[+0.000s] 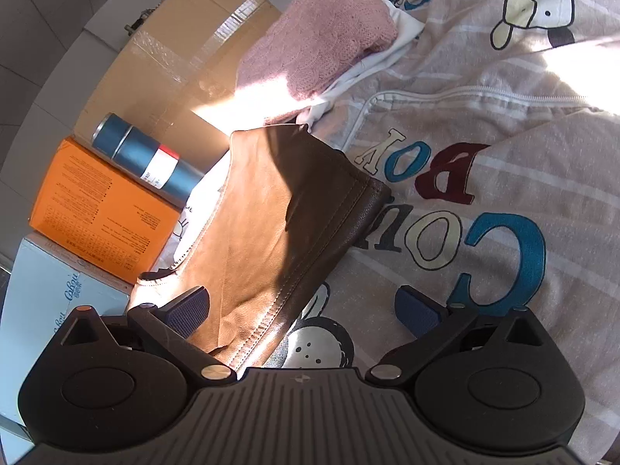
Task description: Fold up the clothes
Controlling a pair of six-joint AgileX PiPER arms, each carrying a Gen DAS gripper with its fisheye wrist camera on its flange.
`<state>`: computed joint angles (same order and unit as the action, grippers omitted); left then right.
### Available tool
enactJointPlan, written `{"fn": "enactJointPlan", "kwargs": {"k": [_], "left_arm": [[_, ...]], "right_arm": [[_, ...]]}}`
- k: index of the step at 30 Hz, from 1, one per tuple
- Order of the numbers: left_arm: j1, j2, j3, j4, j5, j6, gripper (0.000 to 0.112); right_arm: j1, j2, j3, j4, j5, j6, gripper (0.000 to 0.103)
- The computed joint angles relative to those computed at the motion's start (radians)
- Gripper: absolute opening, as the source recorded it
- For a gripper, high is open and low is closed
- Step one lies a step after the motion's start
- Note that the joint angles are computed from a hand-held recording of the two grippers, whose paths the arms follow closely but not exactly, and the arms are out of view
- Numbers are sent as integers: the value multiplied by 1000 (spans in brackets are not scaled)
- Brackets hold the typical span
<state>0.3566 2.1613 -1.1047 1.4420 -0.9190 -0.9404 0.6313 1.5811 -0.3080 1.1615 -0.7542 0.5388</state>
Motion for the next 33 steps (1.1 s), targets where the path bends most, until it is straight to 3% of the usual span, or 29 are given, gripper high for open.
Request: {"fn": "enactJointPlan", "kwargs": {"k": [3, 10, 18, 23, 26, 33], "left_arm": [[-2, 2, -8, 14, 5, -14, 99], [-8, 13, -36, 58, 22, -73, 99], [-14, 34, -82, 136, 21, -158, 99], [-14, 53, -115, 181, 4, -205, 99], [-15, 58, -121, 189, -4, -212, 101], [-13, 62, -128, 201, -17, -215, 101]], "right_arm": [[-38, 50, -32, -17, -20, 5, 103], [-107, 219, -89, -123, -195, 228, 103], [-152, 317, -195, -77, -245, 157, 99], [-162, 346, -189, -80, -259, 185, 50], [-163, 360, -156, -131, -301, 271, 35], [-111, 388, -121, -140, -428, 331, 18]]}}
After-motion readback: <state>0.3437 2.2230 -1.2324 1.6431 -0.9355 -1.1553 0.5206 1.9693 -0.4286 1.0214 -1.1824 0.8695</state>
